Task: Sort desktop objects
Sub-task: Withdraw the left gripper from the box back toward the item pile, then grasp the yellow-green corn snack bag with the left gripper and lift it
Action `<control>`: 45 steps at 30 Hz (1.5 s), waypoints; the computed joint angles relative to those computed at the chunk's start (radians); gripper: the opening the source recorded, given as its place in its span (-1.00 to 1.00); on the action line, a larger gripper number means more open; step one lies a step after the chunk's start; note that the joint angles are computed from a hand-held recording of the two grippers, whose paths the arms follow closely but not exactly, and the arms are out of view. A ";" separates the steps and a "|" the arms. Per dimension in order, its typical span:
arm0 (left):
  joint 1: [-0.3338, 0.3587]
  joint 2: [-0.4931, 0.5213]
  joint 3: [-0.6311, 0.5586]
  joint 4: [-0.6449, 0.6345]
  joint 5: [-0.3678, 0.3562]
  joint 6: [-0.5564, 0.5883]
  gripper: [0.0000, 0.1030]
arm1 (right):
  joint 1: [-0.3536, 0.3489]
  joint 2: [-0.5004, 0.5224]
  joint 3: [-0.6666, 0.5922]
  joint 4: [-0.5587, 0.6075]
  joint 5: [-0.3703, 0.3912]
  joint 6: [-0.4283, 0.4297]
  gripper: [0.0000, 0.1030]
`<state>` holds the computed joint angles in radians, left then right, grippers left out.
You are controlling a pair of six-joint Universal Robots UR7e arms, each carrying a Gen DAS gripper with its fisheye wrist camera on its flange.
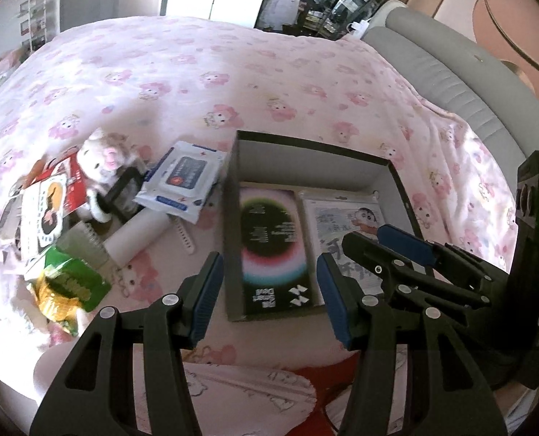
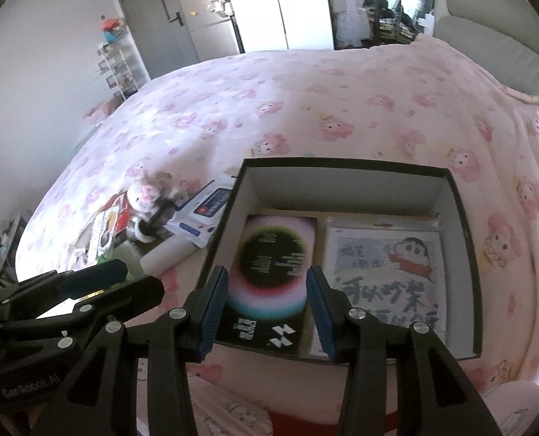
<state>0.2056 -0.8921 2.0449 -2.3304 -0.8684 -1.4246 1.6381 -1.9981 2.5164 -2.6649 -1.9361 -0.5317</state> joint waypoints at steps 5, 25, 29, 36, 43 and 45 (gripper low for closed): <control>-0.014 -0.043 0.037 0.027 0.002 -0.039 0.06 | 0.053 0.028 0.012 -0.011 -0.027 0.031 -0.21; -0.073 -0.331 0.303 0.179 -0.017 -0.351 0.05 | 0.256 0.356 0.026 -0.092 -0.068 0.204 -0.21; -0.076 -0.380 0.341 0.208 -0.022 -0.392 0.05 | 0.260 0.424 0.017 -0.105 -0.041 0.228 -0.21; -0.077 -0.467 0.414 0.226 -0.031 -0.460 0.05 | 0.261 0.539 -0.009 -0.112 0.002 0.255 -0.21; -0.047 -0.533 0.482 0.201 -0.031 -0.476 0.07 | 0.236 0.615 -0.033 -0.111 0.053 0.266 -0.21; -0.032 -0.550 0.490 0.251 -0.036 -0.514 0.07 | 0.230 0.637 -0.037 -0.126 0.065 0.266 -0.21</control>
<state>0.1738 -1.4419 2.5348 -2.0798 -0.9046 -1.9388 1.8682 -1.3612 2.4799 -2.7913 -1.8713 -0.2657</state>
